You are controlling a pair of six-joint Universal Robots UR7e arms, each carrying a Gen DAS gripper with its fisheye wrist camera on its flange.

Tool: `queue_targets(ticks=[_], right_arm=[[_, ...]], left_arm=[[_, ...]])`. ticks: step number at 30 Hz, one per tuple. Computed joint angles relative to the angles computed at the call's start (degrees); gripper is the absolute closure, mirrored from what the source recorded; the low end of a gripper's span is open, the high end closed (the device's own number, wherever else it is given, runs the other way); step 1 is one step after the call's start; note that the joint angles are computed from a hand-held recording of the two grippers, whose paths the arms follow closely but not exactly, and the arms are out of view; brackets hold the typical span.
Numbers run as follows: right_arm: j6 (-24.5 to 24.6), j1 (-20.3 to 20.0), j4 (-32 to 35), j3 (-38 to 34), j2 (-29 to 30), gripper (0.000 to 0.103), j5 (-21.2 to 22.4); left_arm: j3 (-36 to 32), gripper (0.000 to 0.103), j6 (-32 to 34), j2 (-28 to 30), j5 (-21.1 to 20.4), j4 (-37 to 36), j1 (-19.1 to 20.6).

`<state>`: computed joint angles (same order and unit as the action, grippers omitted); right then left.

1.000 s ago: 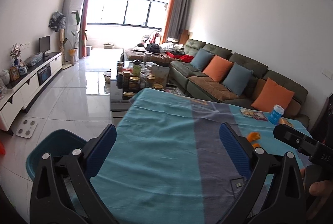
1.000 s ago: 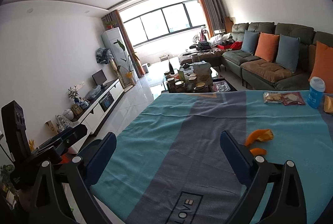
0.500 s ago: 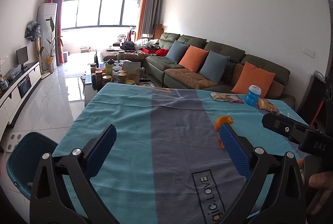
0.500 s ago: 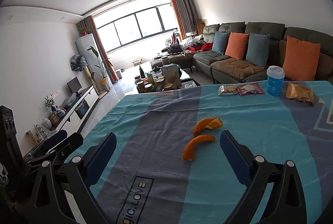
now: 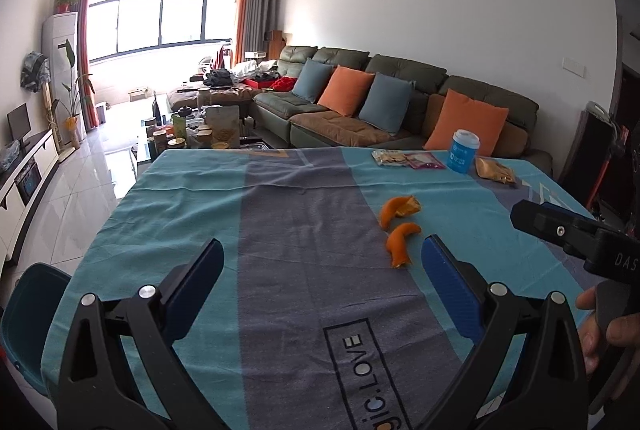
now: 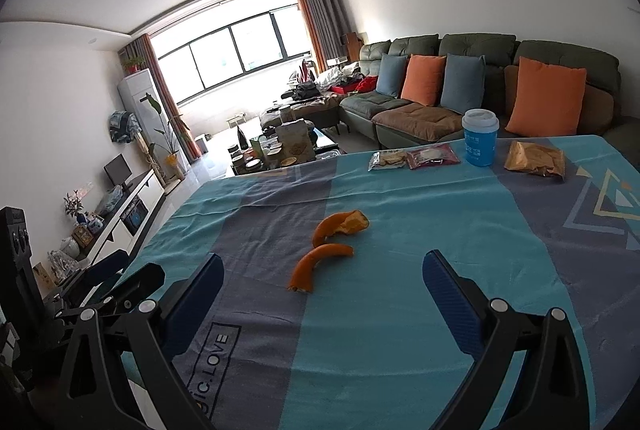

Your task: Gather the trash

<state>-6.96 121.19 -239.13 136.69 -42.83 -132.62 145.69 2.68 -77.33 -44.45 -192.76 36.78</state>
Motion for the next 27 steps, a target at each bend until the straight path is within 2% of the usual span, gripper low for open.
queue_targets(ticks=[12, 17, 27], right_arm=[[-0.4, -5.1, 4.7, -0.7, -2.7, 0.007, 2.9], [-0.1, -6.9, 7.1, -1.5, -3.8, 0.007, 4.6], [-1.5, -10.1, 13.9, -4.4, -5.9, 0.007, 8.0]], left_arm=[[-4.2, 0.006, 2.1, 7.6, -4.9, 0.5, 2.9], [-7.6, 0.006, 1.8, 10.5, -8.0, 3.8, 4.7], [-13.5, 0.006, 2.6, 15.8, -9.9, 7.8, 6.8]])
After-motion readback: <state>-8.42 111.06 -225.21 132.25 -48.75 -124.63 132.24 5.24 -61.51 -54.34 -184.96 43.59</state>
